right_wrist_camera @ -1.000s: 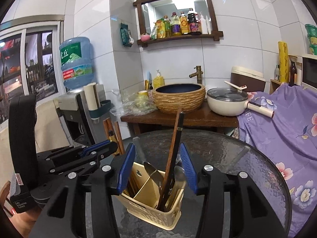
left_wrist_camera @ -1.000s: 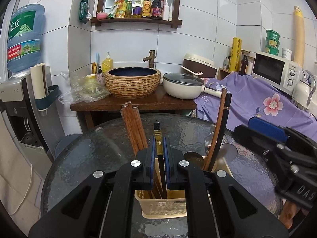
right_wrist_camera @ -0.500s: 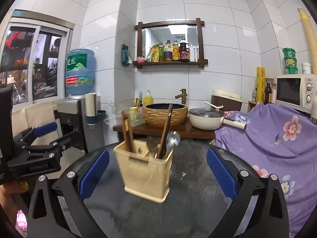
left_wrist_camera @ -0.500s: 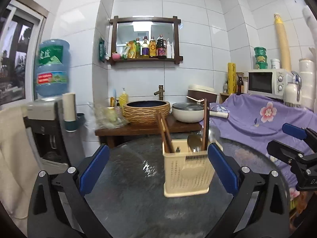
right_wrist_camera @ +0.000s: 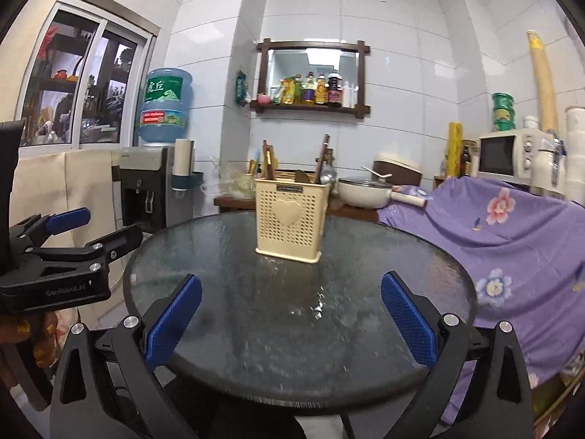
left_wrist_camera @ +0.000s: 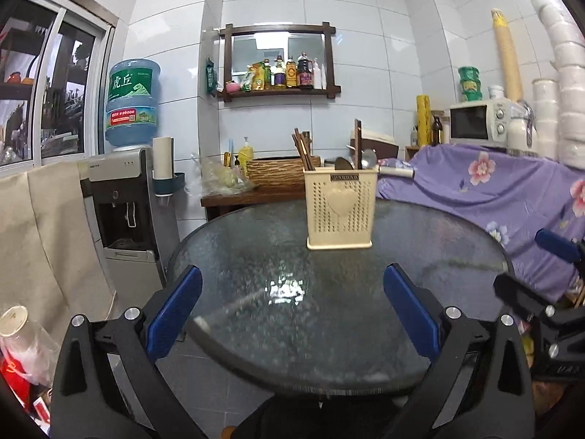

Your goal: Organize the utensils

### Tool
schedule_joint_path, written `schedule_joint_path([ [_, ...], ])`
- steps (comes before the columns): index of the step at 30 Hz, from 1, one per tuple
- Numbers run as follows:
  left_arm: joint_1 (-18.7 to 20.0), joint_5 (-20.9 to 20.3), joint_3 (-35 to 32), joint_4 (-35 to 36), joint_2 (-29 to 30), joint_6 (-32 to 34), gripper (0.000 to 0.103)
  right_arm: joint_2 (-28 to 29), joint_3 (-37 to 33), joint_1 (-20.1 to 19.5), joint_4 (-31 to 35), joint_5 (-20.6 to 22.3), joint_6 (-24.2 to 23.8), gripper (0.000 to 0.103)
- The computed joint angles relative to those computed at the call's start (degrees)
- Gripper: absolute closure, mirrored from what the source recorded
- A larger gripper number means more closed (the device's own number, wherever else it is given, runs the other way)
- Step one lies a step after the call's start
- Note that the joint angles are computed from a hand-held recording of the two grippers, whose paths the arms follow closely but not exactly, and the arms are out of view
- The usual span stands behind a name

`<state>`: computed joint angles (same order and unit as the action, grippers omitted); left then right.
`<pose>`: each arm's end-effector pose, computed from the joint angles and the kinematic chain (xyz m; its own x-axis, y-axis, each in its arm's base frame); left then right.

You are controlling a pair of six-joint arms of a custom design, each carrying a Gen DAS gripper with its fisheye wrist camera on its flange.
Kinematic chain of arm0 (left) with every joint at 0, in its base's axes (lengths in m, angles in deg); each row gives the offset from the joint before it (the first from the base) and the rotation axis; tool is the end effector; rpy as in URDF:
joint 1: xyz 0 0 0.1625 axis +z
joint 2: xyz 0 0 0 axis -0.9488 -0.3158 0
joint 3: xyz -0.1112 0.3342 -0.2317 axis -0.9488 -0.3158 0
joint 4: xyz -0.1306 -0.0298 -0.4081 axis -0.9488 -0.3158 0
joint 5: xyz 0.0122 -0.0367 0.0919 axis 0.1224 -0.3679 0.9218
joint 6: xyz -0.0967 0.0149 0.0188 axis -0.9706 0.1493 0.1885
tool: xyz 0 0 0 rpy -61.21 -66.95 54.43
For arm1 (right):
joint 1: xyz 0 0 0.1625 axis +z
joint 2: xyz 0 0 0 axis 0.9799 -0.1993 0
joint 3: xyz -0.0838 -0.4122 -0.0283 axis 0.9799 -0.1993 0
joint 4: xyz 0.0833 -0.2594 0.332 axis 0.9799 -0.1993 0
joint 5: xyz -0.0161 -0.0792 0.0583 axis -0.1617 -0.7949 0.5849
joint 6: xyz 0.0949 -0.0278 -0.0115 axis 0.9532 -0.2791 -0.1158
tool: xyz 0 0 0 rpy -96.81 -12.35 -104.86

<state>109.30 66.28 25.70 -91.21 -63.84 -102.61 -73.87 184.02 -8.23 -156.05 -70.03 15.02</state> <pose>-0.3700 -0.5549 -0.0528 -0.6448 0.1760 -0.7439 0.7617 0.2299 -0.6058 -0.0189 -0.5081 0.3059 -0.6563 -0.0183 0.7543 -0.7423 0.1948 -0.6411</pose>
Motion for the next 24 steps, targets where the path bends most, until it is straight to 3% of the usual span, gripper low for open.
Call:
schedule_joint_path([
  [6,-1.4,-1.9,2.2,3.3,0.1,-5.1,0.006,-1.1,2.2,-1.5,-1.2,-0.3,0.7,0.007],
  [14,-2.1,-3.7,3.0,0.4,0.2,-3.1,0.006,-1.4,2.5,-2.7,-2.5,1.9,2.0,0.007],
  [24,-1.6,-3.3,1.0,3.4,0.8,-6.9,0.006,-1.5,2.1,-2.6,-2.2,2.8,2.6,0.007],
])
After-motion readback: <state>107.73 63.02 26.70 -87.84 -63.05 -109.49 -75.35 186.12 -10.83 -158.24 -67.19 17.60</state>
